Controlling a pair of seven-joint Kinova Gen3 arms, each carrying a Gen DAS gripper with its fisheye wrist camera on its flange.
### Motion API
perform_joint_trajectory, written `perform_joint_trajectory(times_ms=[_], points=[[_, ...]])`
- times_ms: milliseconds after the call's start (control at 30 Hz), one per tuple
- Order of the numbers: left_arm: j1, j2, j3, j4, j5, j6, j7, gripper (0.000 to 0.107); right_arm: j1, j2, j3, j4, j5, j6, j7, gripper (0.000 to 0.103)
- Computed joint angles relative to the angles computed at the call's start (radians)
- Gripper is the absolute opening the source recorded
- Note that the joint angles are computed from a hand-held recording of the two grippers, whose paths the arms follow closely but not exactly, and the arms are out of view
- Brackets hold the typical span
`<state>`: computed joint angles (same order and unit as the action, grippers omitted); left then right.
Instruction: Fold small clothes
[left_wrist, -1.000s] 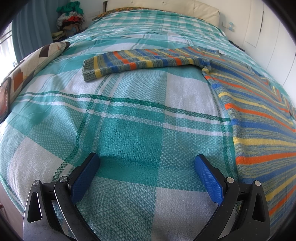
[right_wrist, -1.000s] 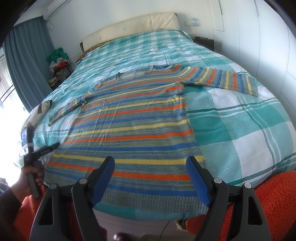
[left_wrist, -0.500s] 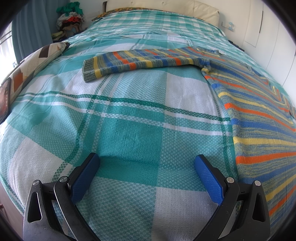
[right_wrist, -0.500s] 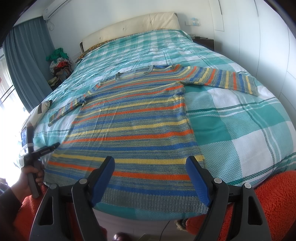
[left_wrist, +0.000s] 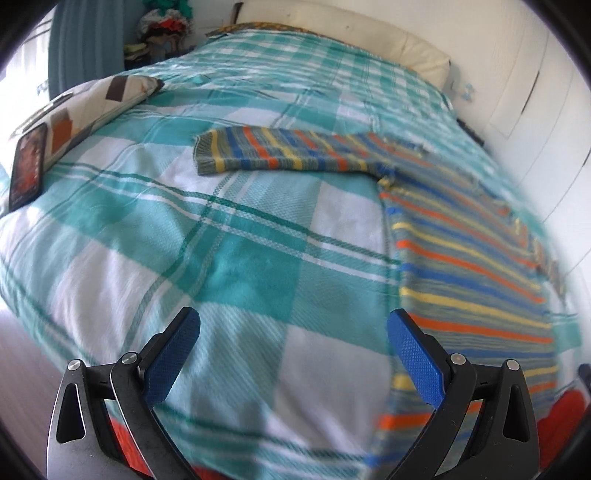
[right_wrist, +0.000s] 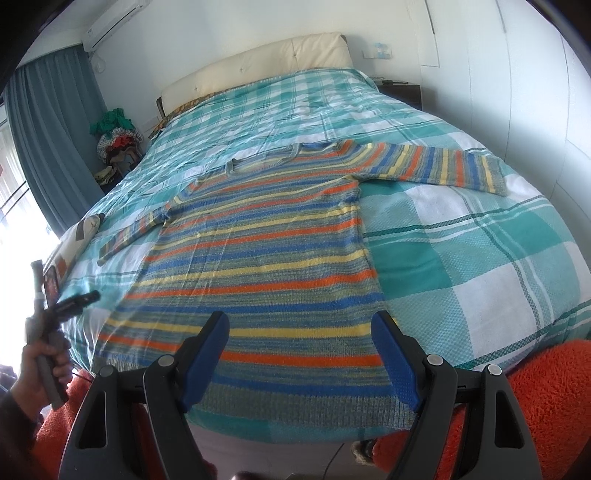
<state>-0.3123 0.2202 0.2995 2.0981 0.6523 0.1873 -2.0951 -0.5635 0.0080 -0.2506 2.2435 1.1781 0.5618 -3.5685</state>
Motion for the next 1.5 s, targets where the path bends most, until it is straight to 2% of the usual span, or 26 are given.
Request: perform_joint_trajectory(times_ms=[100, 167, 267, 433, 600, 733, 800, 1000, 1100, 1133, 1200, 1300, 1400, 1500], points=[[-0.122, -0.067, 0.138, 0.040, 0.122, 0.031, -0.112, 0.102, 0.006, 0.000, 0.005, 0.000, -0.001, -0.012, 0.004, 0.079], [-0.143, -0.106, 0.172, 0.050, 0.184, 0.067, -0.193, 0.102, 0.007, 0.001, 0.005, -0.003, -0.002, -0.013, 0.011, 0.079], [-0.057, -0.139, 0.109, 0.027, 0.183, 0.151, -0.243, 0.102, 0.004, 0.003, 0.002, -0.009, -0.007, -0.013, 0.026, 0.079], [0.030, -0.174, 0.069, -0.015, 0.119, 0.252, -0.261, 0.102, -0.005, 0.003, -0.003, -0.013, 0.004, 0.003, 0.020, 0.079], [0.109, -0.224, 0.024, -0.043, 0.055, 0.298, -0.183, 0.102, -0.005, 0.004, 0.000, -0.014, 0.001, 0.003, 0.018, 0.079], [0.066, -0.284, 0.103, -0.035, -0.036, 0.331, -0.037, 0.102, -0.002, 0.004, 0.003, -0.016, -0.008, -0.001, 0.034, 0.079], [0.093, -0.304, 0.068, -0.034, -0.019, 0.402, -0.038, 0.102, -0.001, 0.003, 0.003, -0.016, -0.011, -0.002, 0.037, 0.079], [0.339, -0.318, -0.206, -0.060, 0.084, 0.646, -0.267, 0.101, 0.006, 0.010, 0.010, -0.022, -0.029, -0.015, 0.055, 0.079], [0.421, -0.327, -0.321, -0.075, 0.112, 0.768, -0.372, 0.101, 0.006, 0.014, 0.012, -0.026, -0.032, -0.019, 0.065, 0.079], [0.417, -0.327, -0.328, -0.081, 0.121, 0.808, -0.387, 0.101, 0.006, 0.016, 0.013, -0.027, -0.030, -0.020, 0.064, 0.079], [0.370, -0.348, -0.287, -0.075, 0.130, 0.838, -0.397, 0.101, 0.005, 0.019, 0.015, -0.029, -0.033, -0.020, 0.065, 0.079], [0.379, -0.382, -0.283, -0.062, 0.121, 0.810, -0.383, 0.101, 0.007, 0.021, 0.021, -0.031, -0.044, -0.028, 0.072, 0.079], [0.392, -0.377, -0.309, -0.058, 0.146, 0.817, -0.389, 0.101, 0.005, 0.023, 0.022, -0.033, -0.044, -0.022, 0.073, 0.079], [0.401, -0.373, -0.303, -0.060, 0.139, 0.810, -0.383, 0.101, 0.005, 0.024, 0.023, -0.034, -0.050, -0.023, 0.083, 0.079]])
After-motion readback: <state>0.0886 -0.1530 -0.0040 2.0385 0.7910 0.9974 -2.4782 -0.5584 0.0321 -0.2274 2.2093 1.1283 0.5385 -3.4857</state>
